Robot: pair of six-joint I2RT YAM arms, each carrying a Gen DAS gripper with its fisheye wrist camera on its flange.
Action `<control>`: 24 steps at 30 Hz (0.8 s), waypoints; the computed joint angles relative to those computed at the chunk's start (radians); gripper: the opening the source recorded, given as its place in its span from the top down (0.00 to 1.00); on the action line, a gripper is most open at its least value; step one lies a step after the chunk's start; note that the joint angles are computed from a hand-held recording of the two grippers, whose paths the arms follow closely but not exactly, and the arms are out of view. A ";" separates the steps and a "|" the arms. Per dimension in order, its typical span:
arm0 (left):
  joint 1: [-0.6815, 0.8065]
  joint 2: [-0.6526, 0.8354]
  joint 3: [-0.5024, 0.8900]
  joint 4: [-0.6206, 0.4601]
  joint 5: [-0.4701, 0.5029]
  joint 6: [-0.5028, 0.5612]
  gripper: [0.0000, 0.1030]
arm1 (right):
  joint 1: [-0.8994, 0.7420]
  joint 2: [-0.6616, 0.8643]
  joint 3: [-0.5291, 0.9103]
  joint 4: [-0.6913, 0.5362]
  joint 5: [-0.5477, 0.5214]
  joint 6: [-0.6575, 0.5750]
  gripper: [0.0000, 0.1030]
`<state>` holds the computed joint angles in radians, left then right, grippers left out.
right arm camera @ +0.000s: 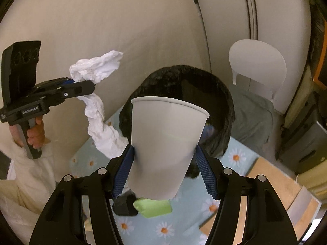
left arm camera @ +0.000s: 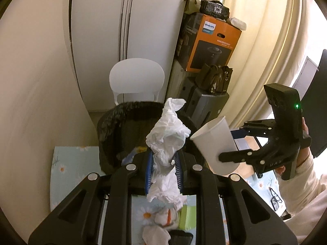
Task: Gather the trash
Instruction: 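Carry the paper cup and tissues up over the black bin with both grippers, then open both grippers to drop the cup and tissues into the bin, then move both grippers back from the bin toward the remaining trash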
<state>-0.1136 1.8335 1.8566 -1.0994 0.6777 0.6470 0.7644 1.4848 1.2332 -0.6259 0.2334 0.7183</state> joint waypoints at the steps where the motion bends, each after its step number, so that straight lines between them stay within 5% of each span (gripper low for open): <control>1: -0.009 0.020 0.020 0.007 -0.005 -0.002 0.81 | -0.011 0.008 0.006 0.003 -0.006 -0.011 0.43; 4: -0.023 0.054 0.047 0.049 -0.018 -0.045 0.80 | -0.043 0.027 0.010 0.032 -0.027 -0.036 0.42; 6: -0.036 0.028 -0.016 0.188 -0.069 -0.121 0.71 | -0.052 0.041 0.009 0.054 -0.004 -0.055 0.36; 8: -0.033 0.037 -0.033 0.239 -0.058 -0.155 0.31 | -0.054 0.052 0.011 0.061 0.030 -0.056 0.17; 10: -0.028 0.023 -0.100 0.330 -0.066 -0.200 0.12 | -0.052 0.049 -0.003 0.069 0.059 -0.047 0.16; 13: -0.016 0.025 -0.149 0.373 -0.073 -0.222 0.05 | -0.051 0.024 -0.050 0.086 0.064 -0.017 0.15; 24: 0.054 -0.064 -0.365 0.387 -0.151 -0.212 0.06 | 0.010 -0.018 -0.133 0.042 0.072 0.101 0.15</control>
<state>-0.0594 1.7695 1.4914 -0.7119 0.5265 0.4351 0.7748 1.4667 1.0999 -0.5838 0.3052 0.8194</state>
